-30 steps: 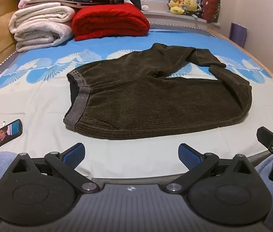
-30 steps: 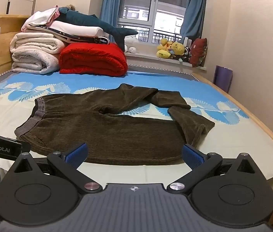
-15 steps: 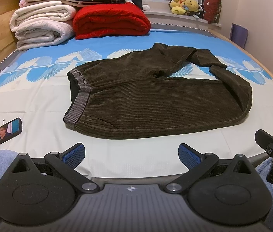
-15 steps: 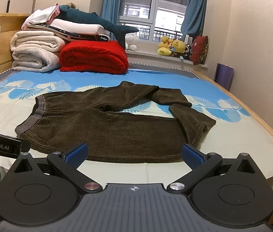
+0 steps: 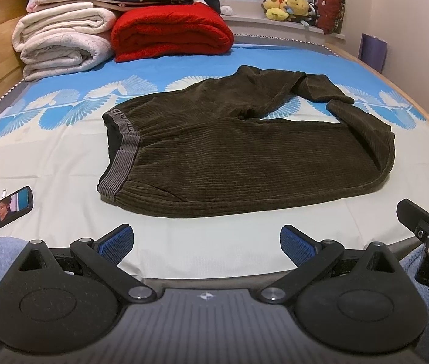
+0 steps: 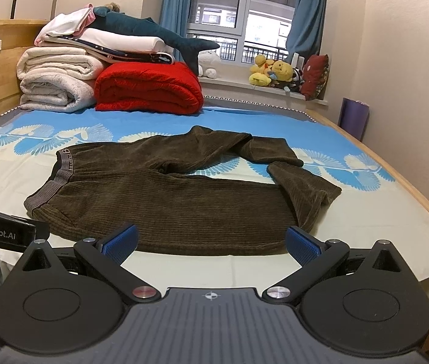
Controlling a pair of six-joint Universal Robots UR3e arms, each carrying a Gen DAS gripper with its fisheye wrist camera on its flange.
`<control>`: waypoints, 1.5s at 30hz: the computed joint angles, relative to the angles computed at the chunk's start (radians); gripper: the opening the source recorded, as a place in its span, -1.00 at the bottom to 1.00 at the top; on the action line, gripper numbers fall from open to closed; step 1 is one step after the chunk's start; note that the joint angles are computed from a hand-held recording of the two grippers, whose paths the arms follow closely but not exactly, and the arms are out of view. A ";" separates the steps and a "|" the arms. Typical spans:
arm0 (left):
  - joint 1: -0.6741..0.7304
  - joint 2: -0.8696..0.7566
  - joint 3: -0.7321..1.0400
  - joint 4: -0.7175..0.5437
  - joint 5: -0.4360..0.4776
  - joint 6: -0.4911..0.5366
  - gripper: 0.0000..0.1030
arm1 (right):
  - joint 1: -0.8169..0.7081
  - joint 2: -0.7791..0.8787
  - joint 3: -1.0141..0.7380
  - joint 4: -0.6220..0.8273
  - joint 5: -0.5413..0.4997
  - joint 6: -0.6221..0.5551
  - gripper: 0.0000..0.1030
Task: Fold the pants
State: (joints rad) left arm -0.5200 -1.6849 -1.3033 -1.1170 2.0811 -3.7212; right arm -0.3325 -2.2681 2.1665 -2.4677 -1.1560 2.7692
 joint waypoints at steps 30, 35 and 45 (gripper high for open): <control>0.003 -0.008 0.003 -0.004 -0.006 0.000 0.99 | 0.020 0.017 0.014 -0.023 -0.018 0.008 0.99; 0.003 -0.009 0.006 -0.007 -0.006 0.000 0.99 | 0.019 0.017 0.014 -0.023 -0.016 0.006 0.99; 0.017 -0.013 0.000 -0.010 -0.027 0.011 0.99 | 0.027 0.034 0.006 -0.014 -0.026 0.009 0.99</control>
State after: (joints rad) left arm -0.5028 -1.6977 -1.3034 -1.1268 2.0537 -3.7100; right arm -0.3051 -2.2340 2.1724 -2.4815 -1.1820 2.7781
